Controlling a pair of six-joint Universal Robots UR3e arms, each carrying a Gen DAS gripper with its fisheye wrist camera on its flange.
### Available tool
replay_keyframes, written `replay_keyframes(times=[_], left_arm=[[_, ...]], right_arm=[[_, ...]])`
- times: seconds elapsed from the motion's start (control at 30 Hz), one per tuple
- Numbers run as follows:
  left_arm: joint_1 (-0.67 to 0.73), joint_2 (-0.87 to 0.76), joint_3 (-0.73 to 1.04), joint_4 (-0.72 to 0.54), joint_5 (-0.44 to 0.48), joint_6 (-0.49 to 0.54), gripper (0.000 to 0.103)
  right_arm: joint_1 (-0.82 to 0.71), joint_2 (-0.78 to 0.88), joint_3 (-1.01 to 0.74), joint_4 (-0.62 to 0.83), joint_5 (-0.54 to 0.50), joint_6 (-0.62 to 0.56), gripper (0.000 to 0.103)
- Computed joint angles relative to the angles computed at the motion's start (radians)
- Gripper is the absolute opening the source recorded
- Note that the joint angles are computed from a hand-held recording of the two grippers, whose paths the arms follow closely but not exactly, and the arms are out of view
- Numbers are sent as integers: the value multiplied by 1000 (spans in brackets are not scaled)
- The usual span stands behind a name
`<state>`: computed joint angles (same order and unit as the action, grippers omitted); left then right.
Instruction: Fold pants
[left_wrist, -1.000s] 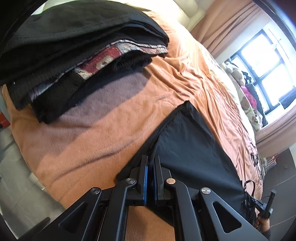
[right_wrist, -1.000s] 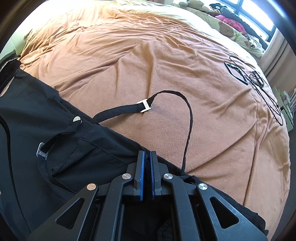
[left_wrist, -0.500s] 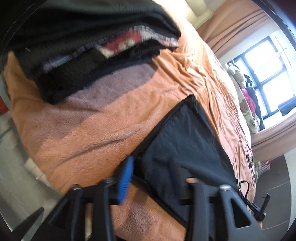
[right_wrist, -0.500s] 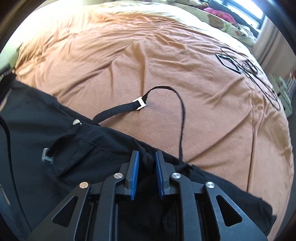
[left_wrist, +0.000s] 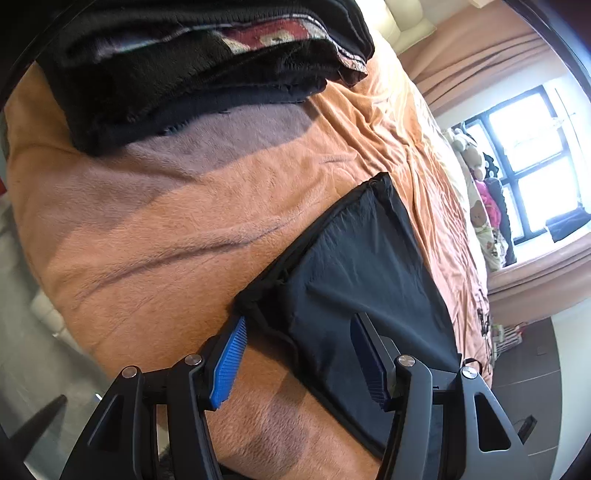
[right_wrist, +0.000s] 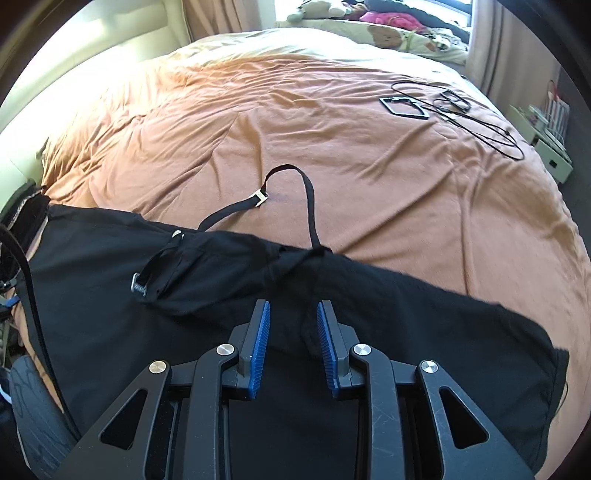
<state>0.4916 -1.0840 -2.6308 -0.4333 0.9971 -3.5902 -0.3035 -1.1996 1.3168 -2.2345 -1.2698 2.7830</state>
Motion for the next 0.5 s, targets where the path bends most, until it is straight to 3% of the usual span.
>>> replay_keyframes(times=[0.3,0.37,0.4,0.43,0.5], left_arm=[[-21,-196,-16,287,-9,-64,57],[-42,-235,13,294,15,-53,40],[-41,-246,26,280,22,-43,20],[-25,-247,25,278,8,-34,11],[5,-236,16,284,-26,-12,9]], right_arm=[[-65,-181,217,-12,42,25,24],[-72,-205,251,-1,58,34,24],[-73,-214,267,0,60,38,24],[-72,-225,286,-3,54,44,24],[-70,-249,330,-10,49,51,24]])
